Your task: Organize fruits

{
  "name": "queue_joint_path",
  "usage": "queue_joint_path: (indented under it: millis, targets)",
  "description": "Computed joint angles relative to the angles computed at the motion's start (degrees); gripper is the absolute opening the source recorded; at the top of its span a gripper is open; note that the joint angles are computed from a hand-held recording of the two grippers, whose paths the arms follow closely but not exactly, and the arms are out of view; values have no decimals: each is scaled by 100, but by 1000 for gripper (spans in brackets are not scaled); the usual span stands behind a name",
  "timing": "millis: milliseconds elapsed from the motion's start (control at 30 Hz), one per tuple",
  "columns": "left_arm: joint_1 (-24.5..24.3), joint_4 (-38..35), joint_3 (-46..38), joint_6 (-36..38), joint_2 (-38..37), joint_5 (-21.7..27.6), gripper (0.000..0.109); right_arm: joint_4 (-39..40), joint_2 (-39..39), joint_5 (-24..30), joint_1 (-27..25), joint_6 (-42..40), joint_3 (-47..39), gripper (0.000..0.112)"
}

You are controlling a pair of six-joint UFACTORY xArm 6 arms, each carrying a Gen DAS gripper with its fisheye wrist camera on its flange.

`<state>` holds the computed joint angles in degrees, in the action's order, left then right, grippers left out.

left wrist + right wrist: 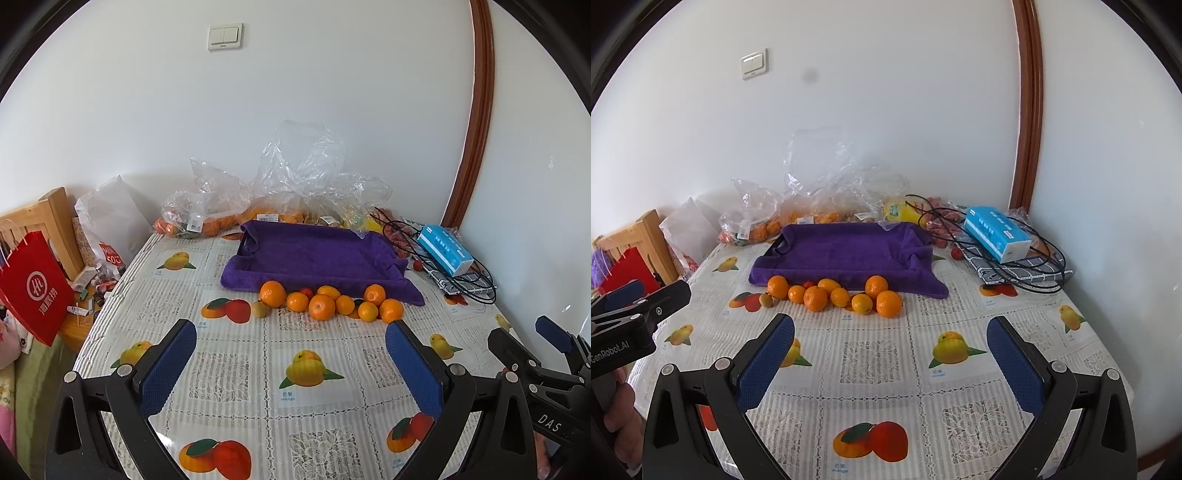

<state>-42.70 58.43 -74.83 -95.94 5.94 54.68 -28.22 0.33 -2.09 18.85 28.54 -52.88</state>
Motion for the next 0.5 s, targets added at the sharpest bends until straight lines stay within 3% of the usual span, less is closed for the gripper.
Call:
queue_joint_path:
  millis: [500]
  targets:
    - [-21,-21,34,-29,-15,36,103,91,13,-13,6,-95,-15,103]
